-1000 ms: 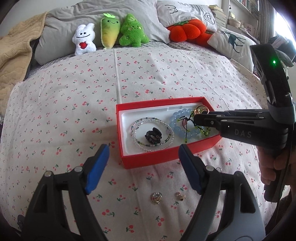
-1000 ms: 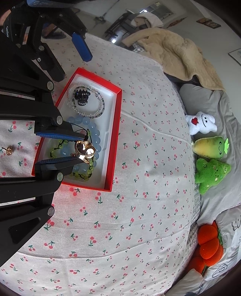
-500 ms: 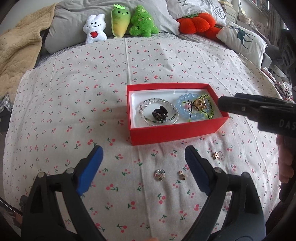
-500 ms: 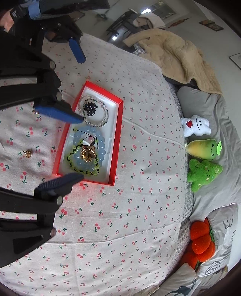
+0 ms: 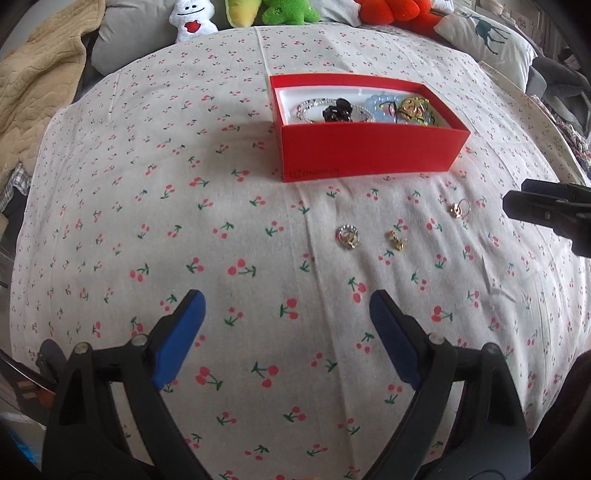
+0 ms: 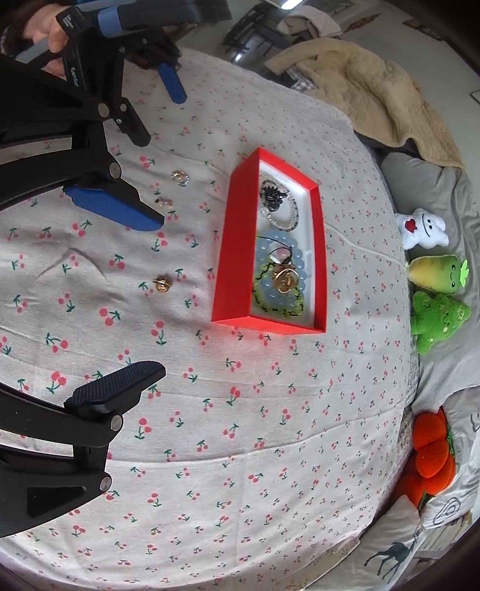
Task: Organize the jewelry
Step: 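Withdraw both grippers from the box toward the small jewelry on the sheet, then grasp the gold earring with the right gripper while the left grasps the silver ring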
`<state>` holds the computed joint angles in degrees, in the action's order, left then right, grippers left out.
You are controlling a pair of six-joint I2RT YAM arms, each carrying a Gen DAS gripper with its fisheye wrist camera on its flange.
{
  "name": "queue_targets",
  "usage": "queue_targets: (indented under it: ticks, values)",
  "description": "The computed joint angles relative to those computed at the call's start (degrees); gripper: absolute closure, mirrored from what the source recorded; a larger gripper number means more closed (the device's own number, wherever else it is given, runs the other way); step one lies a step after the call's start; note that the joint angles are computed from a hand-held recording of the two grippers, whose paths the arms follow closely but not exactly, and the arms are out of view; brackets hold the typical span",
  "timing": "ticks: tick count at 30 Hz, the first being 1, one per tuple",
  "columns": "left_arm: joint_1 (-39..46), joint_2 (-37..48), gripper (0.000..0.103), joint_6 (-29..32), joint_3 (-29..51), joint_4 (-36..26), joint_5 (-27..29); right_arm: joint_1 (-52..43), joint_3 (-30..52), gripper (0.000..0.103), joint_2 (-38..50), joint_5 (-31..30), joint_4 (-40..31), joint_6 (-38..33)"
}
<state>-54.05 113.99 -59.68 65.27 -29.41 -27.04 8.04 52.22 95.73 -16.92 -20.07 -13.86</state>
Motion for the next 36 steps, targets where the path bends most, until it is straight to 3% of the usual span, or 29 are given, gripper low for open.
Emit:
queue_targets:
  ticks: [9,13,16,28,36]
  values:
    - [-0.5,0.4,0.014,2.2,-5.9,10.2,0.1,1.9,-7.7,0.029,4.8,4.7,10.4,-2.9]
    - [-0.1,-0.2,0.026,4.7,-7.2,14.1,0.7,3.0,-9.6,0.030,4.8,6.0,15.1,-3.9]
    - [0.7,-0.5,0.038,6.7,-7.5,16.8,2.2,3.5,-9.0,0.036,5.8,6.1,16.5,-3.3]
    - [2.9,0.2,0.054,12.4,-6.8,20.5,5.7,5.7,-5.8,0.048,9.5,7.1,19.9,-4.2]
    - [3.7,0.4,0.065,15.1,-6.6,22.2,7.1,6.2,-3.6,0.089,10.8,3.7,17.1,-6.4]
